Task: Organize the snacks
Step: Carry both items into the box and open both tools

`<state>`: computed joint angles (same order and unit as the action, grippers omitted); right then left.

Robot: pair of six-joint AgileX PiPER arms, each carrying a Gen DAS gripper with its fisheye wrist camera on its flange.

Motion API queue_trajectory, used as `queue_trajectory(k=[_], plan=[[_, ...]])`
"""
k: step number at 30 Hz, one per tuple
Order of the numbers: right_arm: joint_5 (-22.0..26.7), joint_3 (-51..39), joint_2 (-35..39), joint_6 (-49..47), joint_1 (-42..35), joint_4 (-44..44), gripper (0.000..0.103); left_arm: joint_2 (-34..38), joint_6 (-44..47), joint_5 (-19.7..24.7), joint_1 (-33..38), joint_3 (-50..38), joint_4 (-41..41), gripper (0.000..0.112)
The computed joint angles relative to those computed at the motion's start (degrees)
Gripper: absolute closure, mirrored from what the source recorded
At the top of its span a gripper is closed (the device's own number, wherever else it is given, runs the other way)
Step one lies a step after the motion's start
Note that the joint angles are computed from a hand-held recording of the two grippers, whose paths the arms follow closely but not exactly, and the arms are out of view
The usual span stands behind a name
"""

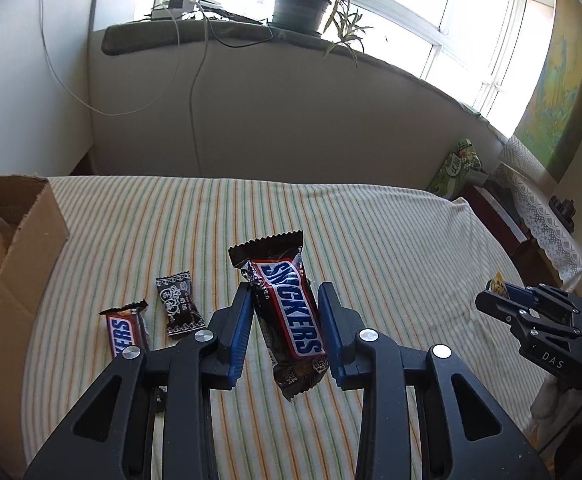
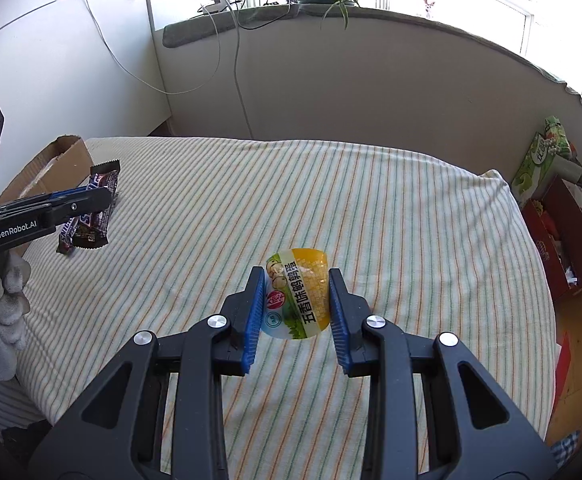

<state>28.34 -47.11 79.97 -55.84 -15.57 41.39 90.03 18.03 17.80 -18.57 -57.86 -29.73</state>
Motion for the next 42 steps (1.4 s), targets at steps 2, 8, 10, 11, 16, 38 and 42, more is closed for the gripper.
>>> queue_trajectory(k=[2, 8, 10, 11, 16, 38, 42], plan=[[0.0, -0.92, -0.35, 1.58, 2.11, -0.75, 0.072, -2.2, 1.41, 0.14, 1.48, 1.18, -0.92, 0.081], [-1.72, -4.26, -0.12, 8.8, 10.57, -5.38, 0.072, -8.59, 10.4, 1.2, 7.36, 5.06, -8.87, 0.081], [-2.3, -5.51, 0.13, 11.09, 13.51, -6.83, 0.072, -10.96, 14.01, 1.97, 9.61, 6.4, -12.76, 0.081], [-2.48, -6.23, 0.29, 12.18, 14.96, -7.46, 0.072, -12.09, 15.1, 2.37, 10.66, 6.94, -14.02, 0.081], [-3.65, -10.75, 2.93, 17.46, 22.16, -10.78, 0.072, -17.11, 18.44, 4.14, 16.17, 9.43, -16.07, 0.081], [2.17, -44.96, 30.1, 35.05, 44.03, -24.87, 0.072, -20.53, 33.85, 12.42, 42.92, 14.62, -23.89, 0.081], [5.01, -51.78, 34.91, 36.69, 45.96, -25.87, 0.072, -19.93, 35.4, 12.8, 44.62, 14.77, -24.84, 0.081]])
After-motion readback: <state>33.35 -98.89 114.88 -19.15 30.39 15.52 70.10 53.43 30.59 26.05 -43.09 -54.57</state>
